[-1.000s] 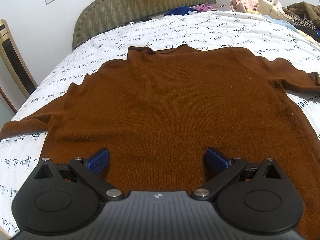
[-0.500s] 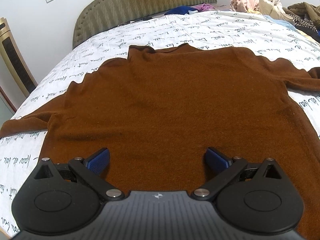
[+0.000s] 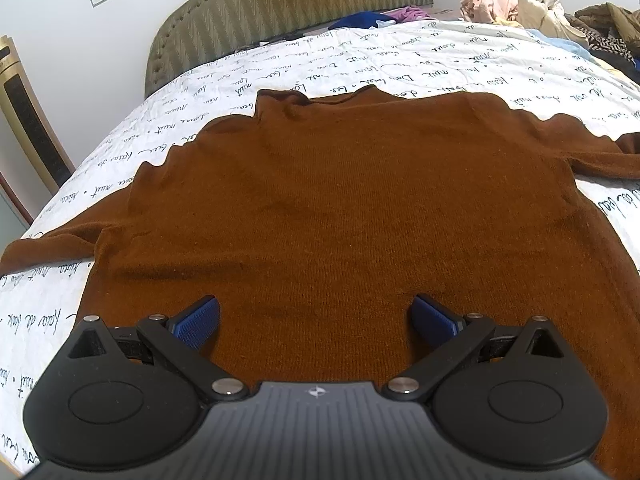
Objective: Fold small clothes
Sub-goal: 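Carry the held sleeve up and across over the sweater body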
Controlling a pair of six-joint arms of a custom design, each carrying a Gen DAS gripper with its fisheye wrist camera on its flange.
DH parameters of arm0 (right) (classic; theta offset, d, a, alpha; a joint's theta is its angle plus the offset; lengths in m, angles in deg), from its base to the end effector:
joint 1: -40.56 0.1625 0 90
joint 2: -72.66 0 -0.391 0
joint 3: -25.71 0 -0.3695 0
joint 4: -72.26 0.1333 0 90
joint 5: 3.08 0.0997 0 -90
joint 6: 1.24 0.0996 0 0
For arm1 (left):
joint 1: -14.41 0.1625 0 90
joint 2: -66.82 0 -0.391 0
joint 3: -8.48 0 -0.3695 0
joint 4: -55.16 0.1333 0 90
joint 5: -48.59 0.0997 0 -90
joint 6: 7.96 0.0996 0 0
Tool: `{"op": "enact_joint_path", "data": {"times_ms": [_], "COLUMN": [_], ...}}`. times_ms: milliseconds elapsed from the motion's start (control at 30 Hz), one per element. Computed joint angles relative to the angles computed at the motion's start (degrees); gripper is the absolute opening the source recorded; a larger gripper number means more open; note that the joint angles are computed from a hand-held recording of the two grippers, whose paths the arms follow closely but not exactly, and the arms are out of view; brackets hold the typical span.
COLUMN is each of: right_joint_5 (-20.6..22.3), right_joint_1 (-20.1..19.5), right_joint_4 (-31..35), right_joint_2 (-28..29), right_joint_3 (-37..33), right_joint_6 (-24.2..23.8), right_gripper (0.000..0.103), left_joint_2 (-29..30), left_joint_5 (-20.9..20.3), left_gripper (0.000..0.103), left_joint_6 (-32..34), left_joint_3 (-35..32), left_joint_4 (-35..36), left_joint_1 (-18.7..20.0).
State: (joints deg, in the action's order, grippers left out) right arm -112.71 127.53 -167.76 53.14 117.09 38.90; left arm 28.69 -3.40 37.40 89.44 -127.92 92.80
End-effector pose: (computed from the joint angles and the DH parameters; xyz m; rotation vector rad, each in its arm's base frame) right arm 0.0682 -0.6003 0.0203 1.1458 2.0185 -1.8961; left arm 0.0492 -0.7274 0.1792 0.7258 2.0715 -0.7558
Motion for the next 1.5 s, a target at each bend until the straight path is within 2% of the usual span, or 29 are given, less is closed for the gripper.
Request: {"op": "enact_joint_path", "data": {"times_ms": [133,167,233,267,300,367,400,433,467,533,600,667,700,867,1000,1033,1100,1133,1200,1333,1433,1500], "right_joint_5": [-2.26,-0.9,4.05,4.33,2.21,-6.25,-7.87,-7.1,-5.65,-5.53,-6.58,-4.16,-3.61,-6.61,-13.48,-13.96,-14.61,-16.15,-16.59,-11.24,-10.38,-7.58], "right_joint_1": [1.77,1.59,0.51,0.42,0.8,2.55,2.97,2.86,2.7,2.75,2.38,0.7,0.14,0.95,1.99,1.93,1.83,2.28,3.11,2.94,2.42,1.05], "right_joint_4": [3.46,3.19,2.0,1.91,2.21,4.48,4.53,3.17,1.57,0.92,2.63,4.39,4.51,7.86,9.92,9.27,8.55,8.78,9.88,11.66,9.41,4.86], "right_joint_2": [-1.95,-2.54,-3.35,-3.66,-3.84,-4.06,-4.13,-4.05,-3.98,-3.84,-3.8,-3.61,-3.0,-0.3,2.7,3.35,3.7,3.67,2.61,1.57,2.74,4.23], "right_joint_3": [-3.36,-3.86,-5.24,-6.09,-6.99,-8.7,-8.55,-7.6,-6.4,-4.63,-3.34,-2.84,-3.39,-9.99,-17.39,-18.62,-19.35,-19.31,-16.91,-11.61,-12.51,-14.69], "right_joint_6": [-6.54,-7.39,-9.89,-11.83,-13.81,-17.37,-18.73,-19.83,-20.61,-20.23,-17.18,-13.48,-12.95,-19.21,-23.93,-24.37,-23.47,-21.48,-17.14,-8.79,-9.24,-9.79], "right_gripper": [0.073,0.074,0.089,0.092,0.093,0.093,0.093,0.093,0.093,0.092,0.09,0.088,0.081,0.079,0.079,0.079,0.077,0.078,0.079,0.079,0.079,0.08], "left_joint_2": [0.0,-0.04,-0.11,-0.15,-0.17,-0.25,-0.22,-0.24,-0.25,-0.21,-0.08,0.1,0.14,0.14,0.01,-0.05,-0.17,-0.16,-0.2,-0.27,-0.23,-0.24], "left_joint_5": [-0.16,-0.2,-0.28,-0.34,-0.35,-0.46,-0.48,-0.53,-0.52,-0.34,-0.34,-0.31,-0.21,-0.1,-0.1,-0.07,-0.12,-0.07,-0.07,-0.03,0.1,0.08], "left_gripper": [0.103,0.103,0.103,0.103,0.103,0.103,0.103,0.103,0.103,0.103,0.103,0.103,0.103,0.103,0.103,0.103,0.103,0.103,0.103,0.103,0.103,0.103], "left_joint_6": [0.02,-0.17,-0.32,-0.27,-0.25,-0.24,-0.34,-0.64,-1.04,-1.18,-0.36,0.39,0.46,0.41,0.59,0.65,0.62,0.57,0.22,-0.11,0.71,1.04], "left_joint_3": [-0.04,-0.07,-0.08,-0.05,-0.07,-0.06,-0.18,-0.28,-0.38,-0.33,-0.28,-0.28,-0.19,-0.08,0.14,0.19,0.21,0.27,0.25,0.3,0.52,0.5], "left_joint_4": [0.06,0.23,0.43,0.42,0.44,0.44,0.55,0.82,1.15,1.11,0.43,-0.1,-0.22,-0.28,-0.39,-0.37,-0.16,-0.32,-0.32,0.01,-0.55,-0.62], "left_joint_1": [0.09,0.13,0.16,0.18,0.19,0.27,0.3,0.35,0.38,0.3,0.29,0.27,0.2,0.14,0.11,0.07,0.12,0.08,0.09,0.05,-0.07,-0.09]}}
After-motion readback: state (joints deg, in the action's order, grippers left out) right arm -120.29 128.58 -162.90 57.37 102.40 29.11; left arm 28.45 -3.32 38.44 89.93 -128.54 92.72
